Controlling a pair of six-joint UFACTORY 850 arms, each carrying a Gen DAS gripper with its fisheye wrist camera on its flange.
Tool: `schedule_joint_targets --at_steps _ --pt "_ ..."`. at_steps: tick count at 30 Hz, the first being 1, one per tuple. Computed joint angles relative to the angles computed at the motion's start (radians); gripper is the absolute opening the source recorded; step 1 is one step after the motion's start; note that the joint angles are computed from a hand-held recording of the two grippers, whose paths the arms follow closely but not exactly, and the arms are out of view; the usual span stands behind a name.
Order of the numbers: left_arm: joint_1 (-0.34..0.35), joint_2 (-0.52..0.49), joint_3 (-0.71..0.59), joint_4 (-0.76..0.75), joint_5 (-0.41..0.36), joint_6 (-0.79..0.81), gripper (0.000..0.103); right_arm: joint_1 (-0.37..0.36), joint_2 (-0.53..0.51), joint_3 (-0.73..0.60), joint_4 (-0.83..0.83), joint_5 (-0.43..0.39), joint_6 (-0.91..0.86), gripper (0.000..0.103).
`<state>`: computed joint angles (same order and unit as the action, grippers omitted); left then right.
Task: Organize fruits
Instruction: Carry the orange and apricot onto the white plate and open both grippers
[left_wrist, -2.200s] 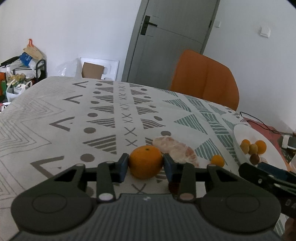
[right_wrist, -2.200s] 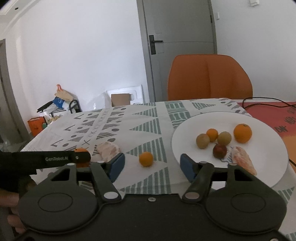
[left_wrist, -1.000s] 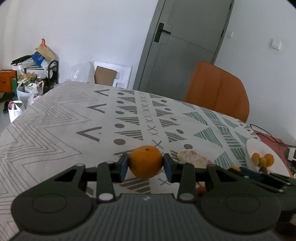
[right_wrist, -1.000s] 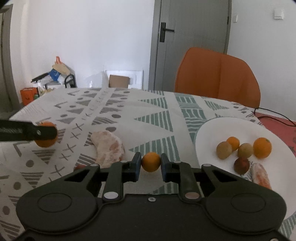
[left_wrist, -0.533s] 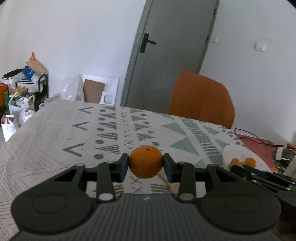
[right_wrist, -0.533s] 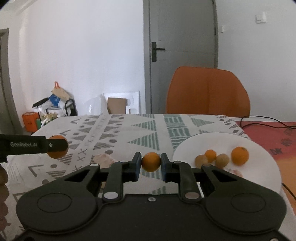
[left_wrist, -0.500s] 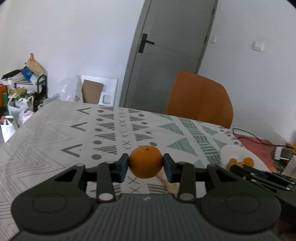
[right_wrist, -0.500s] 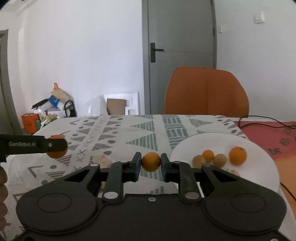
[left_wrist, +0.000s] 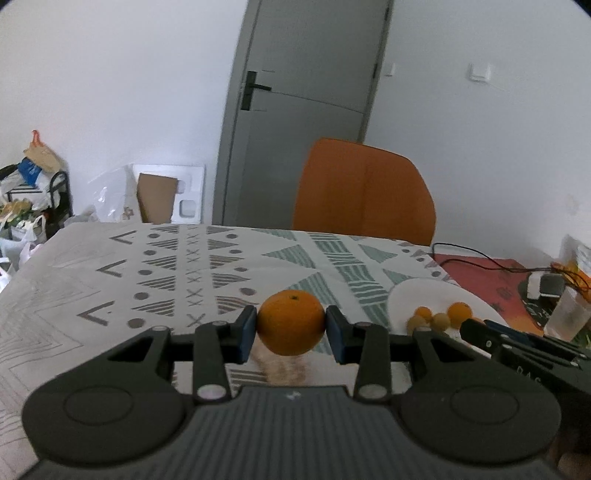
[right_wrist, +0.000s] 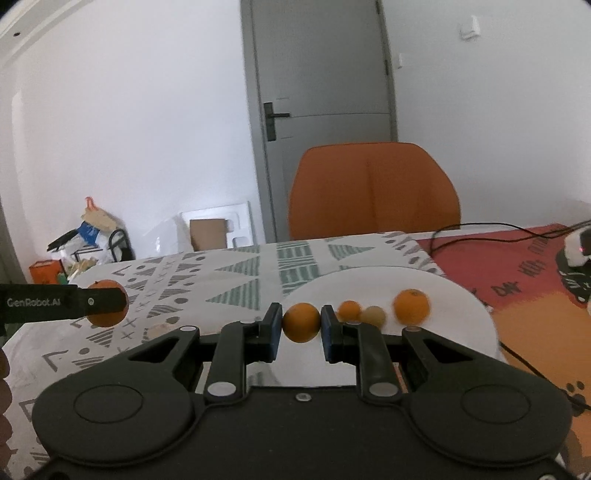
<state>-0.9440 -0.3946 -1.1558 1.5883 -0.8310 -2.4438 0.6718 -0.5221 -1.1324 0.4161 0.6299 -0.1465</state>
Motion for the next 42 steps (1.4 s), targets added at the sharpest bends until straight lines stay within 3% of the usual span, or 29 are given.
schedule_joint_targets --at_steps 19,21,23,36,40,42 --pt "-0.012 -0.149 -0.207 -0.072 0.041 0.211 0.039 -0.098 0.005 0.075 -0.067 0.034 0.182 0.021" --pt "-0.013 -0.165 -0.228 -0.079 0.047 0.232 0.039 -0.105 0.006 0.078 -0.084 0.024 0.195 0.023" --pt "-0.012 -0.182 -0.253 -0.087 0.055 0.253 0.039 -0.107 0.009 0.088 -0.079 0.032 0.187 0.033" --pt "-0.013 -0.248 -0.356 -0.094 0.091 0.326 0.040 -0.129 0.027 0.116 -0.154 0.035 0.263 0.033" --pt "-0.027 -0.250 -0.357 -0.055 0.045 0.356 0.051 -0.126 0.028 0.115 -0.152 0.034 0.260 0.036" --pt "-0.025 -0.244 -0.349 -0.068 0.042 0.356 0.062 -0.124 0.028 0.114 -0.152 0.032 0.259 0.036"
